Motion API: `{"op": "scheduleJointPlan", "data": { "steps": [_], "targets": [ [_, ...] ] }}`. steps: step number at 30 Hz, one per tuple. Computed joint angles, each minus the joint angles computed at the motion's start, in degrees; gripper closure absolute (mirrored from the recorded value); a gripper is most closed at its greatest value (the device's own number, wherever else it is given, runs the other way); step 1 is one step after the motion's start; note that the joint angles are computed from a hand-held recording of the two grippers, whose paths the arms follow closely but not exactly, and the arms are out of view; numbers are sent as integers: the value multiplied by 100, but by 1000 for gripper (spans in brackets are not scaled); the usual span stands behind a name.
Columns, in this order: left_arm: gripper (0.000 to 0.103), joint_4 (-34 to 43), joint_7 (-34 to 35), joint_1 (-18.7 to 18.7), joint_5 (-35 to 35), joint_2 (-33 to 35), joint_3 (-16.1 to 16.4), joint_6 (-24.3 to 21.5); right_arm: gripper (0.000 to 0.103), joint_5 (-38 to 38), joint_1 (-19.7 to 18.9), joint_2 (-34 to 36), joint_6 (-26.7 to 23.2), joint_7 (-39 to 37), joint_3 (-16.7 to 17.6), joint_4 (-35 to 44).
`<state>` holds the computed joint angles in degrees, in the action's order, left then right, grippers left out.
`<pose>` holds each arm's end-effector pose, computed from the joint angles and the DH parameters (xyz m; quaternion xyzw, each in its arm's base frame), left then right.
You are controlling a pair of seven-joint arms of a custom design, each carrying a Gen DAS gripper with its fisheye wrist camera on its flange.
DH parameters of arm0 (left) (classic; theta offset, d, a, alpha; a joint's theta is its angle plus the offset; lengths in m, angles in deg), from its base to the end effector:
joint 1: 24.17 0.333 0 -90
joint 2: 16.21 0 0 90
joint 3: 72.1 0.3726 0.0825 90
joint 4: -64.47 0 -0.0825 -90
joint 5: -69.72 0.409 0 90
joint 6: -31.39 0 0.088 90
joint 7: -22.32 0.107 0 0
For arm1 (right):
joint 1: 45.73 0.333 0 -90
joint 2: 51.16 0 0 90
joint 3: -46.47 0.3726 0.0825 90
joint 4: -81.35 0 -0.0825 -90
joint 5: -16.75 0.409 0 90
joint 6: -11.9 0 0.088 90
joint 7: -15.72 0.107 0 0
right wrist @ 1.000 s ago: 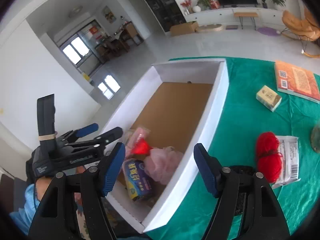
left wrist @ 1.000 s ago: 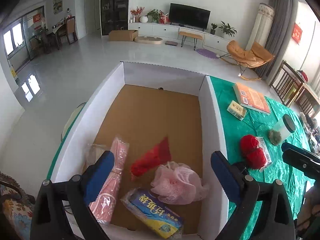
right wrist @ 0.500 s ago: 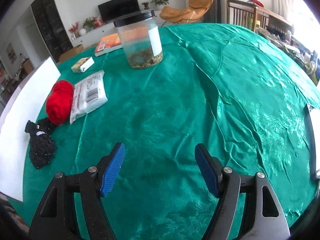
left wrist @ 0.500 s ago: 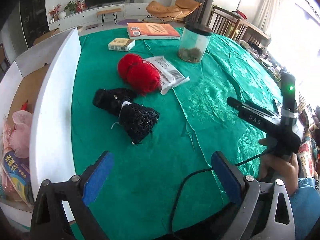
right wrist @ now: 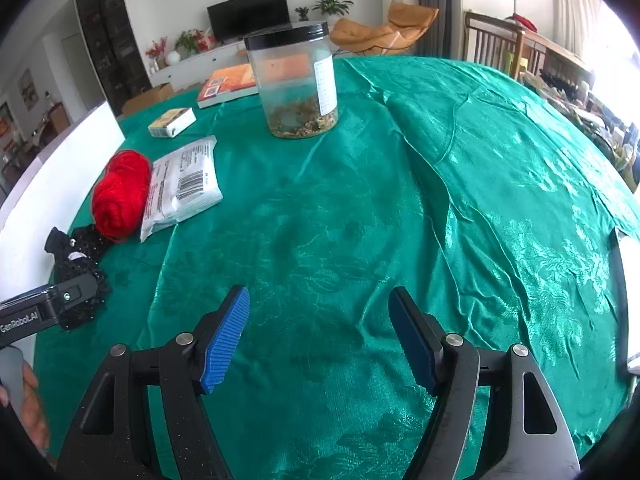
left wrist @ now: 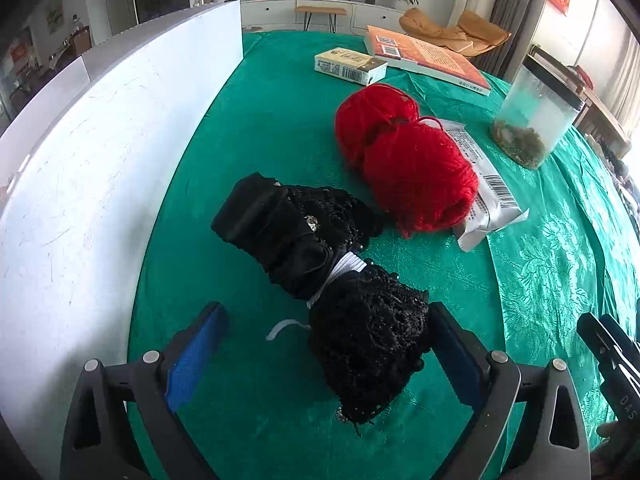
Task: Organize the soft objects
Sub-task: 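Move the right gripper toward the white barcode packet, then grasp the white barcode packet with the right gripper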
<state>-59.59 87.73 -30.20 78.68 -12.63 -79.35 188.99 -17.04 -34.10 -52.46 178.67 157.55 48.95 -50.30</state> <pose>0.5917 -0.1449 0.4665 -0.7062 0.6578 -0.2127 0.1527 0.5414 0.1713 0.4637 -0.6231 0.7066 -0.2110 0.2606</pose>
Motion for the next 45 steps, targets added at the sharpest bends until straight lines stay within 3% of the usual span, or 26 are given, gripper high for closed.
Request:
{"op": "scheduleJointPlan", "data": {
  "steps": [3, 7, 13, 14, 16, 18, 22, 26, 28, 30, 32, 33, 36, 39, 43, 45],
  "targets": [
    [4, -13, -269, -14, 454, 49, 78, 199, 28, 280, 9, 19, 53, -195, -11, -24],
    [1, -14, -171, 17, 546, 123, 119, 391, 28, 880, 47, 88, 29, -704, -13, -12],
    [0, -154, -379, -46, 1026, 119, 235, 780, 24, 869, 89, 115, -33, -826, 7, 34],
    [0, -150, -361, -41, 1009, 124, 228, 782, 24, 1208, 109, 124, 63, -1177, 18, 22],
    [0, -142, -262, -27, 922, 133, 207, 786, 24, 2787, 171, 197, 481, -2648, 96, 9],
    [0, -142, -216, -27, 880, 135, 206, 794, 24, 3357, 179, 395, 596, -3323, 164, 280],
    [0, -132, -229, -43, 903, 139, 221, 782, 24, 4454, -141, 1133, -76, -4976, 649, 1476],
    [0, -131, -234, -48, 906, 139, 225, 781, 24, 4190, -46, 1915, -1367, -5525, 731, 2751],
    [0, -127, -235, -50, 915, 142, 227, 776, 21, 3953, 133, 2171, -1733, -5545, 665, 3149],
    [0, -132, -220, -46, 897, 141, 224, 783, 18, 3309, 483, 2411, -2105, -5186, 379, 3506],
    [0, -139, -200, -43, 877, 139, 222, 790, 21, 3067, 582, 2456, -2081, -4943, 295, 3563],
    [0, -139, -199, -44, 877, 139, 223, 790, 28, 3069, 581, 2413, -2018, -4754, 271, 3499],
    [0, -137, -205, -46, 884, 139, 225, 787, 30, 3190, 451, 2066, -1883, -4547, 323, 3012],
    [0, -137, -205, -47, 884, 139, 225, 787, 30, 3320, 296, 1375, -1666, -4542, 334, 2049],
    [0, -121, -262, -60, 970, 143, 238, 754, 30, 2997, 201, 514, -1441, -4188, 86, 929],
    [0, -117, -274, -59, 985, 143, 238, 746, 29, 2785, 91, 476, -1482, -3823, -62, 908]
  ]
}}
